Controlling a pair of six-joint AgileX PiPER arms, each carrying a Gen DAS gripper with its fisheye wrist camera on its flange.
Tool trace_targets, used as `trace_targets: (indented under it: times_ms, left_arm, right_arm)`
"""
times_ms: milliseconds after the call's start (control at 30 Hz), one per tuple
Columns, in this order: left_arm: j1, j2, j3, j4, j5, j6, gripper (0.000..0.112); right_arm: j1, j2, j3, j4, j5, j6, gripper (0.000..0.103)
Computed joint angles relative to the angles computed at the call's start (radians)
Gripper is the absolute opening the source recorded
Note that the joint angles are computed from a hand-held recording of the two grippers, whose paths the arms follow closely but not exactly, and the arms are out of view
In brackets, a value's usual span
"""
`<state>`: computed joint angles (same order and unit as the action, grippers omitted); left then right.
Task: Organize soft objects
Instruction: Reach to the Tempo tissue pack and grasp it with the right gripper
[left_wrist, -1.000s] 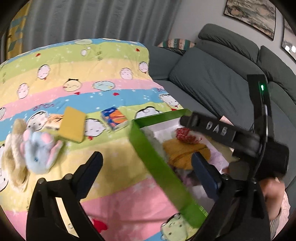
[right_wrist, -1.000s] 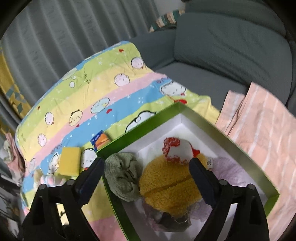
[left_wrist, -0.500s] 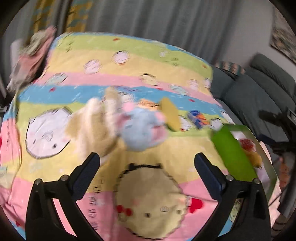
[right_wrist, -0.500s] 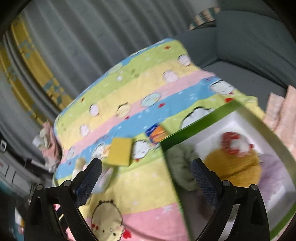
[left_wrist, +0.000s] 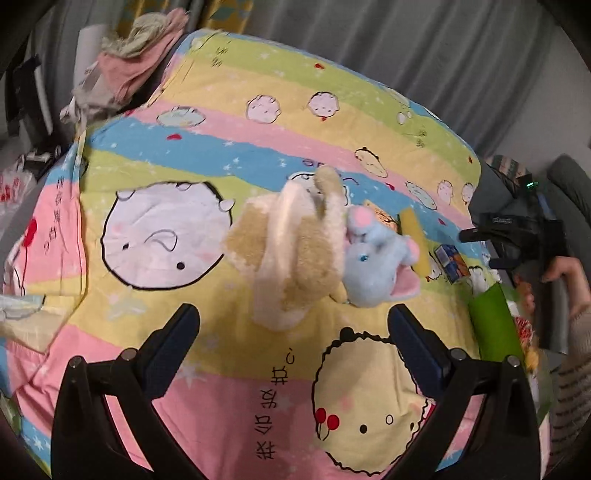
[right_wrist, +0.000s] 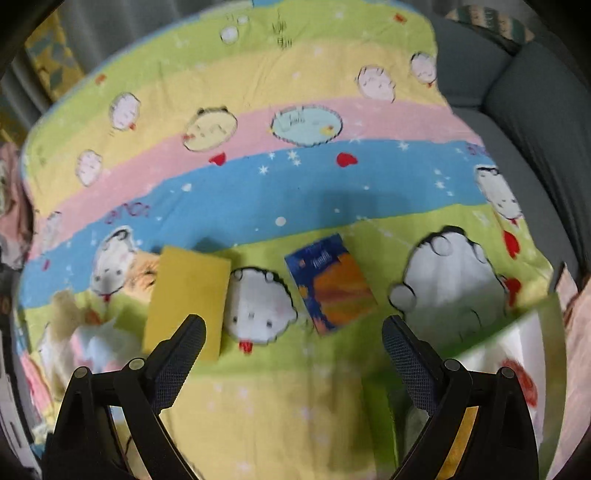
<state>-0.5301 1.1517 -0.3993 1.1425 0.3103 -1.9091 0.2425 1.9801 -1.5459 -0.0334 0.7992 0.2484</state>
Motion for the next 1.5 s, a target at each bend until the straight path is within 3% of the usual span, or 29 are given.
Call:
trace_targets:
  times_ms: [100, 267, 367, 467, 533, 700, 867, 1033, 1167, 1267, 1367, 1433, 1500]
  left_arm:
    - [0.090, -0.016, 0.010, -0.096, -0.094, 0.128, 0.101]
    - [0.134, -0.007, 0.005, -0.229, -0.137, 0.276, 0.101]
    - [0.168, -0.008, 0.008, -0.393, -0.184, 0.457, 0.101]
    - [0.166, -0.011, 0.006, -0.395, -0.178, 0.462, 0.101]
    - [0.171, -0.010, 0.007, -0.428, -0.180, 0.498, 0.101]
    - [0.191, -0.027, 0.013, -0.582, -0.198, 0.656, 0.101]
    - [0.163, -0.034, 0.014, -0.398, -0.160, 0.451, 0.101]
    - [0.134, -0.004, 0.006, -0.372, -0.141, 0.384, 0.101]
    - [0.101, -0.002, 0.005, -0.355, -0.114, 0.363, 0.101]
    - [0.037, -0.014, 0.008, -0.225, -0.070, 0.230, 0.101]
    - [0.003, -0.001, 0.005, -0.194, -0.048, 0.190, 0.101]
    - [0.009, -0.004, 0.014, -0.217, -0.077, 0.211, 0.100]
    - [-0.011, -0.011, 0.019, -0.177, -0.071, 0.164, 0.100]
  right_arm:
    - [0.009, 0.131, -0.171, -0.049, 0.106, 0.051, 0.094]
    - [0.027, 0.292, -0.395, -0.139, 0.264, 0.034, 0.089]
    - [0.020, 0.339, -0.449, -0.154, 0.299, 0.019, 0.086]
    - [-0.002, 0.371, -0.469, -0.103, 0.326, 0.001, 0.070]
    - [-0.022, 0.335, -0.406, -0.044, 0.268, -0.003, 0.055]
    - [-0.034, 0.206, -0.233, 0.071, 0.192, -0.077, 0.055]
    - [0.002, -0.058, 0.082, 0.133, 0.048, -0.154, 0.055]
    - [0.062, -0.320, 0.486, 0.308, -0.184, -0.275, 0.055]
    - [0.186, -0.404, 0.701, 0.459, -0.305, -0.342, 0.055]
    - [0.294, -0.400, 0.751, 0.366, -0.347, -0.238, 0.055]
    - [0.367, -0.388, 0.785, 0.303, -0.394, -0.158, 0.057]
    - [0.369, -0.378, 0.788, 0.281, -0.407, -0.143, 0.062]
    - [0.368, -0.395, 0.792, 0.230, -0.413, -0.090, 0.076]
